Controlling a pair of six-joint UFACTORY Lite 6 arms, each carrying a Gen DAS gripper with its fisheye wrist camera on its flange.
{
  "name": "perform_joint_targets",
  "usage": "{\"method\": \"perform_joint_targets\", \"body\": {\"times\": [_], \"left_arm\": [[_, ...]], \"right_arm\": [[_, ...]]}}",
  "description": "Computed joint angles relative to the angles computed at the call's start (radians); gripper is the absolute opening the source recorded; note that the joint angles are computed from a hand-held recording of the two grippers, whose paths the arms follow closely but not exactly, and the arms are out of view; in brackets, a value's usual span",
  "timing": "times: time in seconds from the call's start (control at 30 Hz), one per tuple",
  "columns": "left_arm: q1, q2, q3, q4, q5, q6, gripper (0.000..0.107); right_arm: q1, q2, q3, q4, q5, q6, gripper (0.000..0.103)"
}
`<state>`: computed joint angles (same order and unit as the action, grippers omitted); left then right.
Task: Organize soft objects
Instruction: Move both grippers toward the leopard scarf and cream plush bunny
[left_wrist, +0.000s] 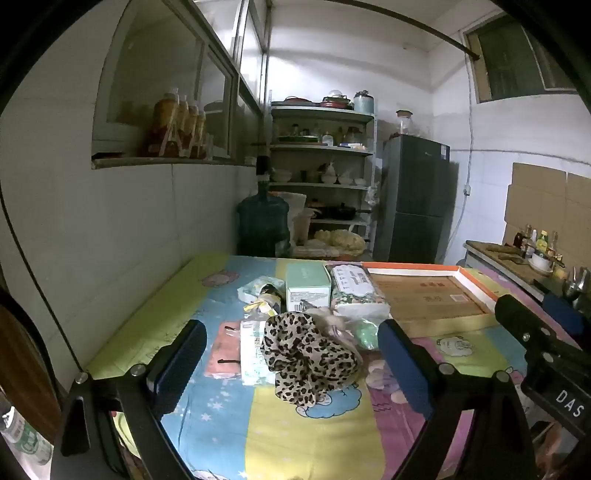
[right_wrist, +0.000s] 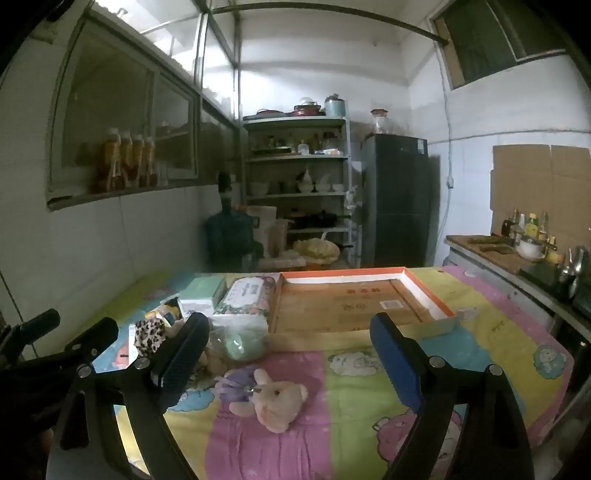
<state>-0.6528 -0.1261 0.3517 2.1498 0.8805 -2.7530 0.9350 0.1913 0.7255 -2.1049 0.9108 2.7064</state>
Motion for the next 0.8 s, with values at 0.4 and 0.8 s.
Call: {"method": "perform_joint_targets", "body": {"times": [0.4,0.8], "left_arm": [[-0.002,0.024,0.032,-0.018,-0.019,0.024,0.091],[-0.012,-0.005,0.034,-0.025,-0.041,0.046,0.086]], "right_arm": [[-0.007,-0.023,-0.037,-0.038,0.003,0.049,0.090],[-0.011,-0.023,-0.025,-0.040,-0.017,0.030,0.090]]}}
